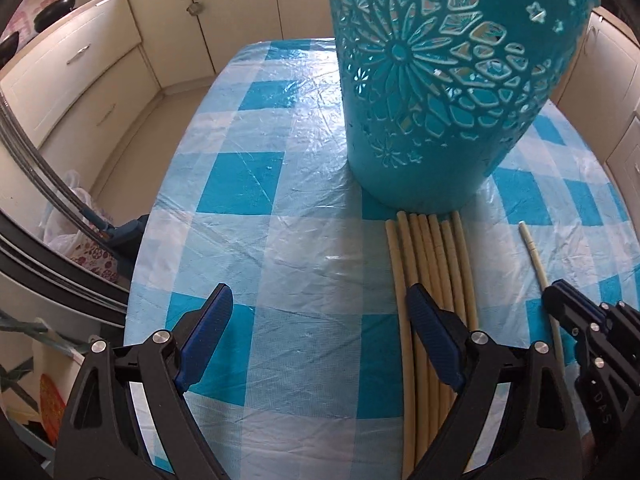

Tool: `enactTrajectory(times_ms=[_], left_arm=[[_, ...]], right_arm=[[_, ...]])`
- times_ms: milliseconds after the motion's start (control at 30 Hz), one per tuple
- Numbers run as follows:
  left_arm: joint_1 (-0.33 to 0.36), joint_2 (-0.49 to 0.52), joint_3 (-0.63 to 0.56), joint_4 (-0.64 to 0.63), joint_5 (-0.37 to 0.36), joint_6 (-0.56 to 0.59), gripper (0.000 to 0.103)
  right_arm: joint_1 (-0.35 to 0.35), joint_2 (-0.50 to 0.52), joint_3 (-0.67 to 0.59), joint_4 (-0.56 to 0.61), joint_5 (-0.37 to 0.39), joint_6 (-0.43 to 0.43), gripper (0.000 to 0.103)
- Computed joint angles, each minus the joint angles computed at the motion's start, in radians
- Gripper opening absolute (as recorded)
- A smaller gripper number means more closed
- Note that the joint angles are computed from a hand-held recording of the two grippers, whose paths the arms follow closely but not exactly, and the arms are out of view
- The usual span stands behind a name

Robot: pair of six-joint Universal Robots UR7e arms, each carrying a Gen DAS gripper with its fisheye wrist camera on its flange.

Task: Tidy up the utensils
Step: 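Grasp another wooden chopstick with the left tool and lift it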

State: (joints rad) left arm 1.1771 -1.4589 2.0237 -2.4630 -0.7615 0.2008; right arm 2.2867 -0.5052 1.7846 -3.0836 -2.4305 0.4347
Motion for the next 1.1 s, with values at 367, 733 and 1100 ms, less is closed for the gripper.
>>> enactTrajectory(times_ms=[367, 733, 1100], left_arm=[[-0.005, 0.019, -0.016, 0.016, -0.046, 0.035, 0.054], [0.020, 0.001, -0.066, 0.130, -0.162, 0.058, 0.007], [0.018, 0.009, -0.069, 0.137, -0.150, 0.048, 0.008]], right_arm=[[-0.010, -0.005, -0.012, 0.027, 0.009, 0.016, 0.007], [-0.018, 0.002, -0.044, 0.070, 0.018, -0.006, 0.007], [-0.022, 0.011, -0.034, -0.005, 0.017, -0.038, 0.007]])
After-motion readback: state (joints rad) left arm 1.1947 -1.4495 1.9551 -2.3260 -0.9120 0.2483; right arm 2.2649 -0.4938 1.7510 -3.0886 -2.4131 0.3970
